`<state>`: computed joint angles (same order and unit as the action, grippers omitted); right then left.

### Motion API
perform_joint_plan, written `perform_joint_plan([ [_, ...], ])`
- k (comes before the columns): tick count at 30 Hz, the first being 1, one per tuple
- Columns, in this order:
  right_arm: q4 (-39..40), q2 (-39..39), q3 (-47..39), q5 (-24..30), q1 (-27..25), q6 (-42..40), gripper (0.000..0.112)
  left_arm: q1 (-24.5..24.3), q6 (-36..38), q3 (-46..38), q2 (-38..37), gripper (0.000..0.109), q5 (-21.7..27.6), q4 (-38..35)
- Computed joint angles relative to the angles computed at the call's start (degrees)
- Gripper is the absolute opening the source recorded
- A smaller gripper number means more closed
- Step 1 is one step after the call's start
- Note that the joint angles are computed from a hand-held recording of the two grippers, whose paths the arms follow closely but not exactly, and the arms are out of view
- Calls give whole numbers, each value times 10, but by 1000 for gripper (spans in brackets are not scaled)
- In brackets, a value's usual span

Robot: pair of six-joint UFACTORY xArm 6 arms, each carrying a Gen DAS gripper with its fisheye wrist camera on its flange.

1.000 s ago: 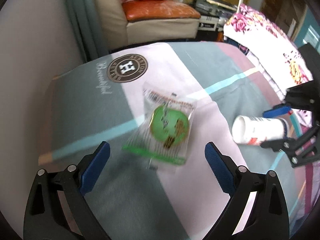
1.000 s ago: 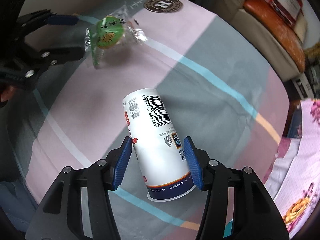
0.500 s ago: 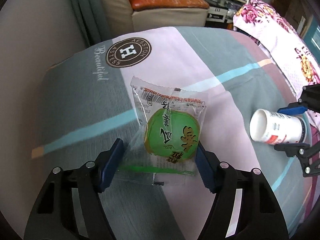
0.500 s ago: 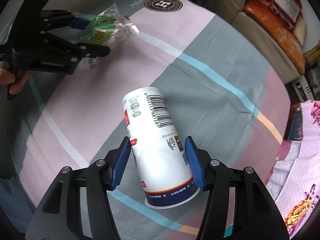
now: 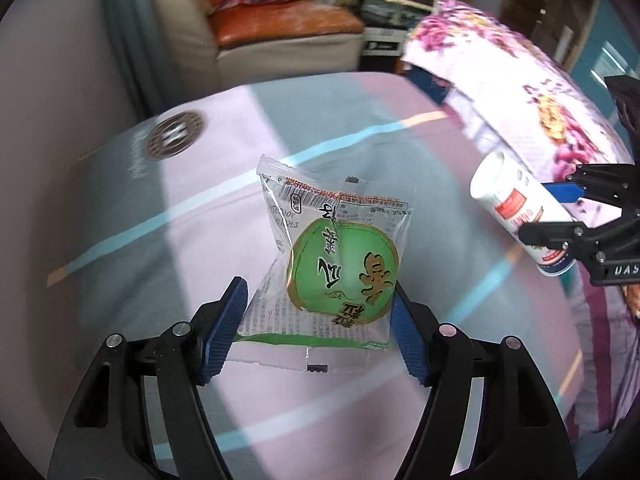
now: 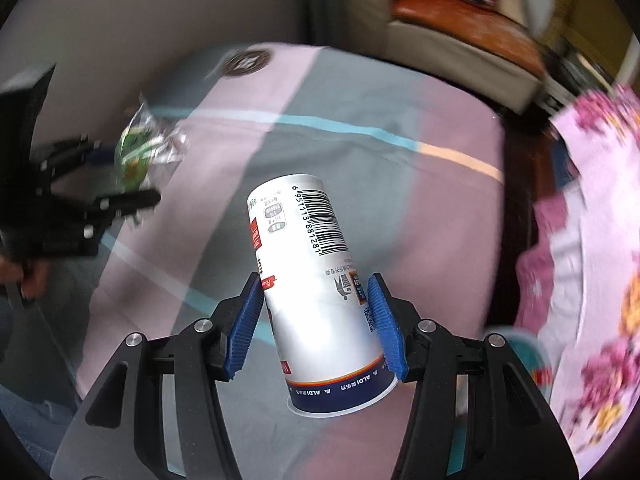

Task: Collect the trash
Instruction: 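Carry paper cup and green snack over the teal bin and open both tools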

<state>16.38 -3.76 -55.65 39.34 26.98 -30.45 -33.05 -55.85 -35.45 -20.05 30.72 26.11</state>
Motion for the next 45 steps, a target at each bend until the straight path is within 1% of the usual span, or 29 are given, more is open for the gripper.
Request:
perform_joint_plan([
  [1, 3, -7, 7, -4, -8, 1, 51, -13, -4, -16, 15, 70, -3, -1],
  [2, 2, -35, 33, -16, -23, 6, 51, -20, -5, -30, 28, 70, -5, -3],
  [5, 12, -71, 61, -21, -52, 1, 51, -52, -13, -80, 72, 70, -10, 0],
  [7, 27, -109, 94, -27, -84, -10, 51, -74, -15, -117, 104, 70, -11, 1],
  [8, 30, -115, 97, -26, -91, -13, 51, -87, -16, -142, 125, 70, -9, 3],
  [12, 70, -153, 126, -24, -151, -50, 52, -116, -9, -212, 187, 70, -6, -6],
  [16, 100, -164, 136, -19, -201, -85, 52, -142, 6, -274, 239, 70, 12, -18],
  [17, 113, -165, 137, -16, -221, -99, 52, -149, 15, -295, 257, 70, 19, -24],
  [19, 124, -163, 137, -12, -237, -112, 51, -157, 25, -323, 279, 70, 28, -31],
  [20, 136, -161, 135, -9, -255, -125, 52, -159, 30, -334, 288, 70, 32, -35],
  [22, 146, -160, 134, -5, -269, -136, 52, -165, 40, -361, 310, 70, 42, -43],
  [23, 157, -156, 131, -1, -285, -148, 52, -169, 46, -375, 320, 70, 47, -47],
  [31, 191, -149, 131, 5, -333, -185, 52, -190, 88, -463, 385, 70, 83, -67],
  [38, 221, -146, 132, 13, -370, -213, 52, -199, 113, -513, 425, 70, 102, -85],
  [45, 228, -131, 129, 13, -392, -211, 52, -207, 148, -581, 482, 72, 113, -116],
])
